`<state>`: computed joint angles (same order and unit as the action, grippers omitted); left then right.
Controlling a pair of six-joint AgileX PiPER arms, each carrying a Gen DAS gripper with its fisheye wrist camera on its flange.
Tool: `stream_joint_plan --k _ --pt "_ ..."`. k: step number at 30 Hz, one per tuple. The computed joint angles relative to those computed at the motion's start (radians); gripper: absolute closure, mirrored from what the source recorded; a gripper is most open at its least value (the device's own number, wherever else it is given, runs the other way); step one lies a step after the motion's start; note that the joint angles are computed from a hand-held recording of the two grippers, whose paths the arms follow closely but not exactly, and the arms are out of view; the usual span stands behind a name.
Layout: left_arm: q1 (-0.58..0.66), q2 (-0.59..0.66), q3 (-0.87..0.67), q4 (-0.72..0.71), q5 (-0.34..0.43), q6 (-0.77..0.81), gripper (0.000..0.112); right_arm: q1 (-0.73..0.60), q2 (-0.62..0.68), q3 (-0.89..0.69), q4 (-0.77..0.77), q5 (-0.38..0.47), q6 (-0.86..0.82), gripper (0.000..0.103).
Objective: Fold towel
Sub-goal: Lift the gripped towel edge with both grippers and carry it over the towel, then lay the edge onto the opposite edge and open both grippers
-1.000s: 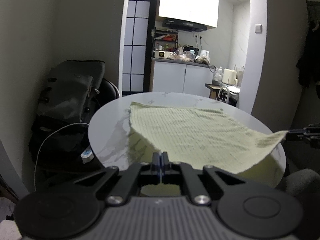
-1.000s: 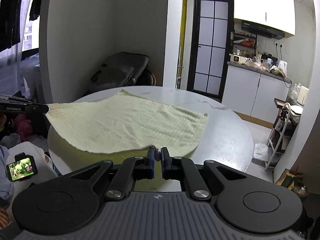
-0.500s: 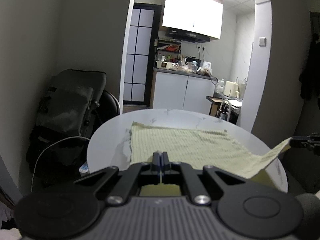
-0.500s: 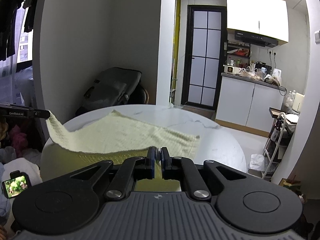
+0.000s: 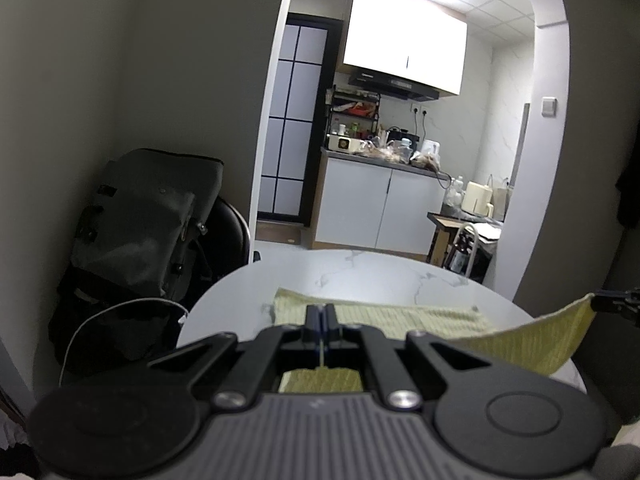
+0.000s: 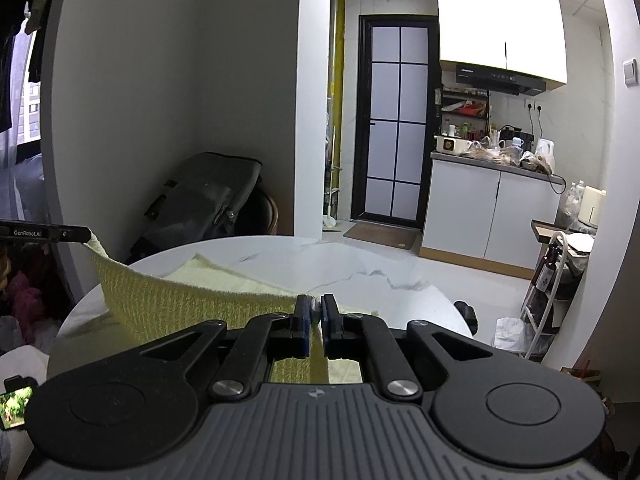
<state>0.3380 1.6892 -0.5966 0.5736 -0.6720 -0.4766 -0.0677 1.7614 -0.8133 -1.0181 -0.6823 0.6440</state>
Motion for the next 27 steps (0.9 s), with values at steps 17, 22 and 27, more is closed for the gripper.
stream_joint_plan --k 17,22,27 --pt "-0.050 0.108 -0.244 -0.001 0.125 -0.087 0.111 0.030 0.144 -0.259 -0.083 0.066 0.154 0.097" --pt "-0.065 0.150 -0.310 -0.004 0.156 -0.097 0.111 0.031 0.196 -0.332 -0.116 0.079 0.205 0.097" --pt "-0.082 0.212 -0.385 -0.003 0.194 -0.110 0.111 0.033 0.251 -0.394 -0.153 0.095 0.257 0.097"
